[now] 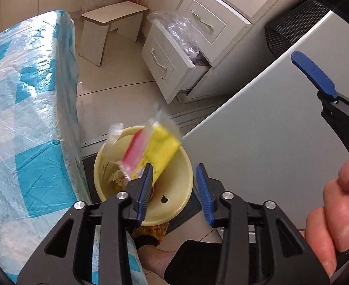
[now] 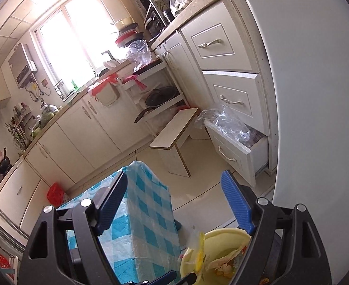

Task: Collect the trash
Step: 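Lower the yellow snack bag into the yellow bucket and open the left tool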

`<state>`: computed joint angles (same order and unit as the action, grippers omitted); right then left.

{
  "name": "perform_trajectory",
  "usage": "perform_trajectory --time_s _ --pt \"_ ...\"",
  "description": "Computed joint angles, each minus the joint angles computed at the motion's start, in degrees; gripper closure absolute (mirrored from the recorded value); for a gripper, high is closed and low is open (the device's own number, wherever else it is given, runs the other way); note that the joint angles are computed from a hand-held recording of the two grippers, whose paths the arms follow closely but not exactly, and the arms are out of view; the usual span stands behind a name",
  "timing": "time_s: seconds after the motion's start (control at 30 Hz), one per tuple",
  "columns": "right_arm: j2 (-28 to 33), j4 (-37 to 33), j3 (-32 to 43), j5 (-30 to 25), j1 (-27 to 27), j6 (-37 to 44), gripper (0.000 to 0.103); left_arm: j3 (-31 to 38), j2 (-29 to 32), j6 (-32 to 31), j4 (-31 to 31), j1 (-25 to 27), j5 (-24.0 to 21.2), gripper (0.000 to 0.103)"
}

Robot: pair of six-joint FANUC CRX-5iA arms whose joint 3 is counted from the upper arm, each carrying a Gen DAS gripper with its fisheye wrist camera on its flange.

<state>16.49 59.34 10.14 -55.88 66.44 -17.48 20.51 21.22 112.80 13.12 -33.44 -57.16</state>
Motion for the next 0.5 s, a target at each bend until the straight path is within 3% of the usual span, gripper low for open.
perform_trajectory --time_s 0.23,0.37,0.5 --pt "0.2 -0.5 0.5 -0.3 0.2 0.6 0.025 -4.3 -4.1 1.6 -1.3 0.5 1.1 0.055" --pt "0.8 -1.7 1.7 -0.3 0.4 2.6 0.024 -6.5 -7.8 3.5 -5.7 0.0 1.5 0.047" --pt "2.1 -3.8 3.8 -0.2 0.3 5.7 0.024 -9.4 -12.5 6.4 -11.1 -0.4 0.8 0.045"
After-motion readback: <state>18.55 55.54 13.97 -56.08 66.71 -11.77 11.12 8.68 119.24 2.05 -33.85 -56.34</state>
